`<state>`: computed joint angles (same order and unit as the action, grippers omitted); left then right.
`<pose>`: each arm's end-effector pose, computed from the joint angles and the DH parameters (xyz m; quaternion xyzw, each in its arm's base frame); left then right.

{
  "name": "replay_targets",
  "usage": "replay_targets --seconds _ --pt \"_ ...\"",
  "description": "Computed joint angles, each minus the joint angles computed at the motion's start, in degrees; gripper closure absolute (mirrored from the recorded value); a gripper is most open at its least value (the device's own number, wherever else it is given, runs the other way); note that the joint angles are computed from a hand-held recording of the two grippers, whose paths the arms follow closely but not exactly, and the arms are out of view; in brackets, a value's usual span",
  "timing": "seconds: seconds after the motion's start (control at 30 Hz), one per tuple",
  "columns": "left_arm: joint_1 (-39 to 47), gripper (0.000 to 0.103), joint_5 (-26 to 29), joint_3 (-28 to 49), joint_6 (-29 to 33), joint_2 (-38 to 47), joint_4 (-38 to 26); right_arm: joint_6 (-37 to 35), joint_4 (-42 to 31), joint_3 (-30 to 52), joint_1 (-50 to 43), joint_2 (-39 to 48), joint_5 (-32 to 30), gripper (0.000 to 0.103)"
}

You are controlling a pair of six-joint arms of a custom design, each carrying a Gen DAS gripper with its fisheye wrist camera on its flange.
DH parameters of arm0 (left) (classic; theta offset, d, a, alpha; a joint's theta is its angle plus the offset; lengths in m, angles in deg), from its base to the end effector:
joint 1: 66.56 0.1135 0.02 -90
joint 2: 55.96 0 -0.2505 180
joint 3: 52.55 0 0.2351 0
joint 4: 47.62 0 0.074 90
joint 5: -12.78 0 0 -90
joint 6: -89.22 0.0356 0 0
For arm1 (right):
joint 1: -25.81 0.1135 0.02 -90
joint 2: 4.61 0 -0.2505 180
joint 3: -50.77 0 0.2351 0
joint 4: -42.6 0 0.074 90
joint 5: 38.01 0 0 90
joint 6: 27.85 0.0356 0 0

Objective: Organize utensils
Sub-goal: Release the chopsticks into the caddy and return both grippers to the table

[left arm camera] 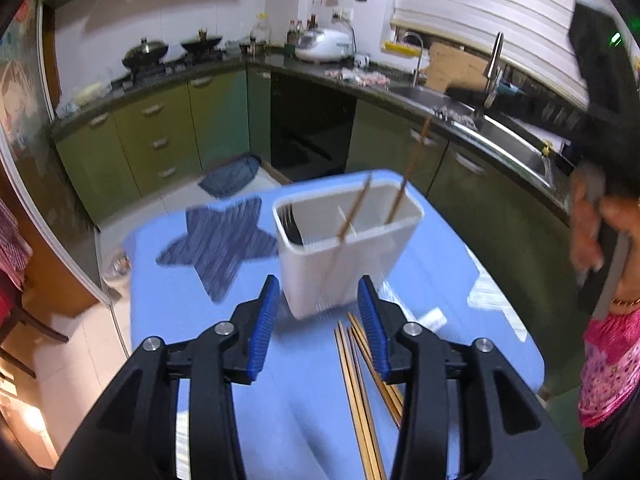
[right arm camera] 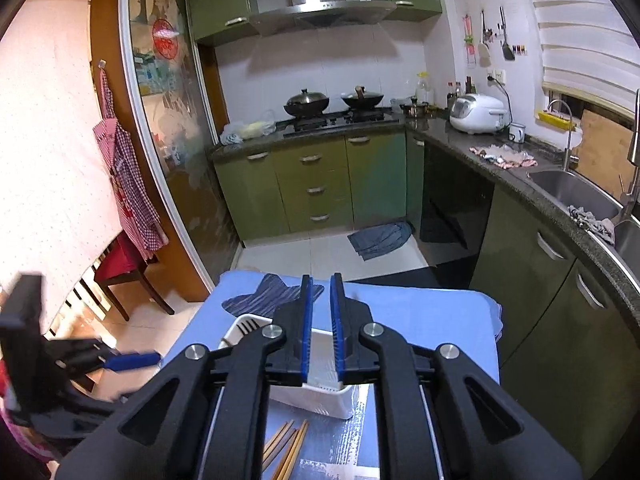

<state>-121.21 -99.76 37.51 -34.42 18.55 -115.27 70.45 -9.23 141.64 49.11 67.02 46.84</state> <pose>0.1530 -0.1921 0.3336 0.1067 0.9236 -0.0892 0.3573 0.2332 0.1039 0.3698 -0.1358 0.8659 0.1686 0.4510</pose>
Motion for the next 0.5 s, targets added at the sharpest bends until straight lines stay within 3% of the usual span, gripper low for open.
replay_targets --seconds 0.2,0.33,0.5 --pt "-0.6 0.063 6.9 -9.7 -3.9 4.0 5.0 0.1 -1.8 -8.5 -0.5 -12.9 0.6 0.087" --pt "0.4 0.063 12.4 -12.4 -5.0 10.7 8.3 0.0 -3.5 -17.4 -2.1 -20.4 -1.0 0.087" --pt "1.2 0.07 14.2 -12.8 -4.8 15.6 10.8 0.2 -1.8 -30.8 -6.2 -27.7 -4.2 0.087"
